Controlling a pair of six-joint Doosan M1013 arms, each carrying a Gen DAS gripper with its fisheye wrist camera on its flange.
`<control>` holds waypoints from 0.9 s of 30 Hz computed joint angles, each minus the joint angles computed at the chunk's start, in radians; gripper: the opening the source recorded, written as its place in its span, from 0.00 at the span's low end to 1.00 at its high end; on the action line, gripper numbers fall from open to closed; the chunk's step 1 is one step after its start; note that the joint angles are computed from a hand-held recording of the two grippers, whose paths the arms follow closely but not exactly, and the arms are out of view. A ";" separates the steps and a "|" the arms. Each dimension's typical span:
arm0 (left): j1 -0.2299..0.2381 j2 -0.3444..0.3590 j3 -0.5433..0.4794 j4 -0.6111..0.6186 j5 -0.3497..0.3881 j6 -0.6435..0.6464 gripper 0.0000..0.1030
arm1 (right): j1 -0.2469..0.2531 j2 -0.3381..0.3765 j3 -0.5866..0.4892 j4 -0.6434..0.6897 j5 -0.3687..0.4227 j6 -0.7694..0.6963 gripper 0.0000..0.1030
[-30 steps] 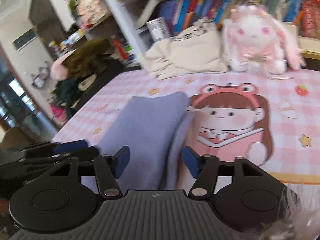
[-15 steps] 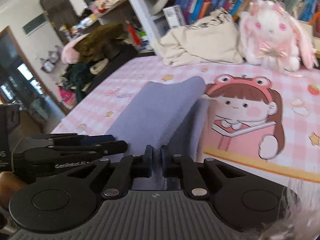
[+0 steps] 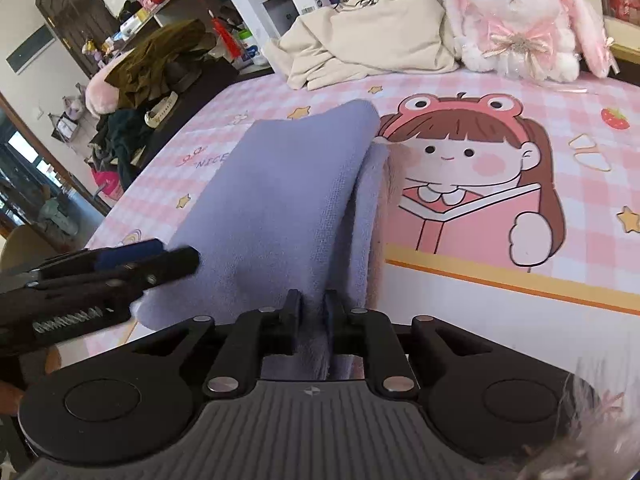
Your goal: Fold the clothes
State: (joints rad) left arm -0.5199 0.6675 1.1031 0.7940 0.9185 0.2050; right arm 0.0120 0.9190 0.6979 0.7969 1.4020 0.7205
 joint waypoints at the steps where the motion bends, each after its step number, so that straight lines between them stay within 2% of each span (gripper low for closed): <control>1: -0.003 -0.006 0.008 0.019 0.002 -0.030 0.53 | -0.002 -0.006 0.006 0.001 -0.005 0.005 0.17; 3: -0.009 -0.014 0.015 0.038 0.017 -0.067 0.57 | -0.007 -0.016 0.015 0.000 -0.013 0.013 0.17; 5: -0.018 -0.020 0.021 0.060 0.042 -0.108 0.67 | -0.011 -0.025 0.021 -0.003 -0.018 0.019 0.17; 7: -0.027 -0.026 0.028 0.074 0.062 -0.143 0.71 | -0.015 -0.032 0.030 -0.009 -0.026 0.021 0.20; 10: -0.032 -0.027 0.029 0.053 0.067 -0.154 0.74 | -0.019 -0.047 0.051 -0.023 -0.045 0.015 0.31; 16: -0.034 -0.019 0.015 -0.005 0.073 -0.122 0.76 | -0.026 -0.060 0.071 -0.033 -0.055 0.013 0.40; 21: -0.035 -0.020 0.020 -0.023 0.039 -0.087 0.76 | -0.027 -0.066 0.082 -0.033 -0.058 0.010 0.41; 27: -0.032 -0.019 0.019 -0.040 0.035 -0.052 0.76 | -0.024 -0.074 0.098 -0.043 -0.067 0.024 0.47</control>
State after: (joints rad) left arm -0.5524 0.6490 1.1222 0.7542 0.9530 0.1532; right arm -0.0125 0.8455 0.7955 0.7536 1.3350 0.7447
